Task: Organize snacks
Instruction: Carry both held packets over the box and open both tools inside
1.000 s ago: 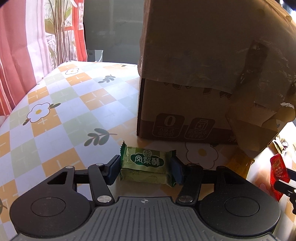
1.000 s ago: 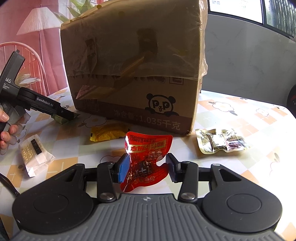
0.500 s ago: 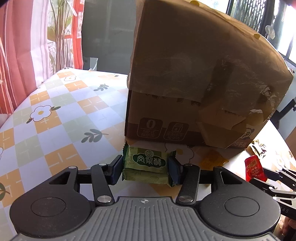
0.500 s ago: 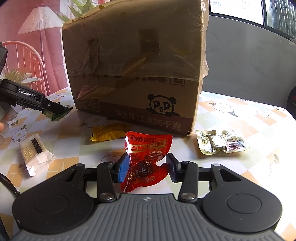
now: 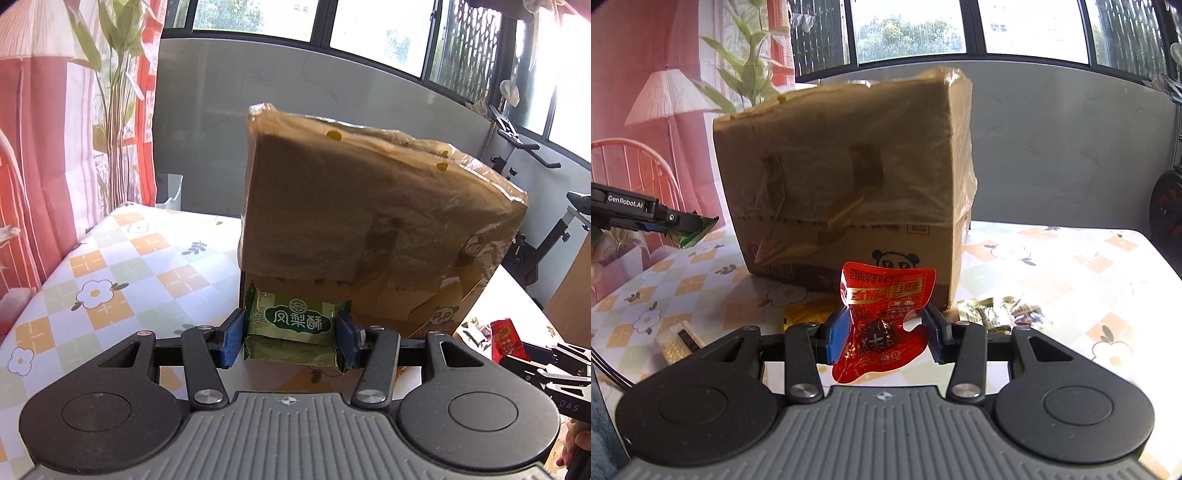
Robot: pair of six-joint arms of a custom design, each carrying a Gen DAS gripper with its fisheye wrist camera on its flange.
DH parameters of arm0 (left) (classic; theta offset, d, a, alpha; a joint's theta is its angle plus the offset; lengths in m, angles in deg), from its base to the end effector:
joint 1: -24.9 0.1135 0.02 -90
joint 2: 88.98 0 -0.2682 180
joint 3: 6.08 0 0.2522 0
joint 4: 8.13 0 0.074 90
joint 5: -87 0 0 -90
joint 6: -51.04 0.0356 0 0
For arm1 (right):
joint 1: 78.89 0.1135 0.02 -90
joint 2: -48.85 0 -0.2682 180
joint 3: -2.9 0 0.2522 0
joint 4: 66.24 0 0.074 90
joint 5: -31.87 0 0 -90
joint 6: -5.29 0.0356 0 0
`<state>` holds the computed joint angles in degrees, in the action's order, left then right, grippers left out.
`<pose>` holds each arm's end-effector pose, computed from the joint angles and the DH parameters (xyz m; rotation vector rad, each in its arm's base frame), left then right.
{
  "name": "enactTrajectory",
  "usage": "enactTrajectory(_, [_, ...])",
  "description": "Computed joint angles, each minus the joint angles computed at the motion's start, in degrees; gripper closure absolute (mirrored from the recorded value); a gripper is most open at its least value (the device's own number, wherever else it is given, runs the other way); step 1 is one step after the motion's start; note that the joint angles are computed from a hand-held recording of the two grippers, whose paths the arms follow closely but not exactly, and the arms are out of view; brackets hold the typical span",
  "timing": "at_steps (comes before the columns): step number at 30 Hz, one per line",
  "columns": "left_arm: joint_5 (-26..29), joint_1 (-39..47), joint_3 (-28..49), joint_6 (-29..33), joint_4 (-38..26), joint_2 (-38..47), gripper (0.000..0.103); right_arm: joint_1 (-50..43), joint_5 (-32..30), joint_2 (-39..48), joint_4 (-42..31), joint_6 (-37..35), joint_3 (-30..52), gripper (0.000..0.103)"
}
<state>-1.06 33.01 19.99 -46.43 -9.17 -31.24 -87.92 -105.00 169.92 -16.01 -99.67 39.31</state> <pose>0.1820 0.0247 0.1487 -0.2706 2.1243 -0.0297 0.2638 -0.0156 0.0365 -0.5513 1.9445 0.6197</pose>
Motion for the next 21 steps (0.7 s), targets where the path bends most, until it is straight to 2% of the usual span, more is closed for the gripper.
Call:
enactTrajectory(3, [1.4,0.3,2.5,0.5,-3.9,-4.4,0.048,-2.1,-3.5,-6.4,-1.5,3.0,-0.8,0.057])
enactTrajectory(7, [-0.1,-2.2,6.7,1.7,-4.7,-6.4,0.048,-2.5,-5.7,-14.7,-1.1,8.0,0.2,0.057])
enactTrajectory(13, [-2.0,-5.2,15.9,2.0,-2.0,0.1,0.048,1.7,-2.1,-21.5,-6.5,14.0,8.7,0.057])
enactTrajectory(17, [-2.6,-6.0,23.3,2.7,-1.1,9.4,0.048,6.7,3.0,-19.4,-16.0,13.0,19.9,0.057])
enactTrajectory(21, [-3.7,-6.0,32.1,3.4,-2.1,21.7,0.048,11.6,8.4,-14.1,-31.4,10.8,34.3,0.057])
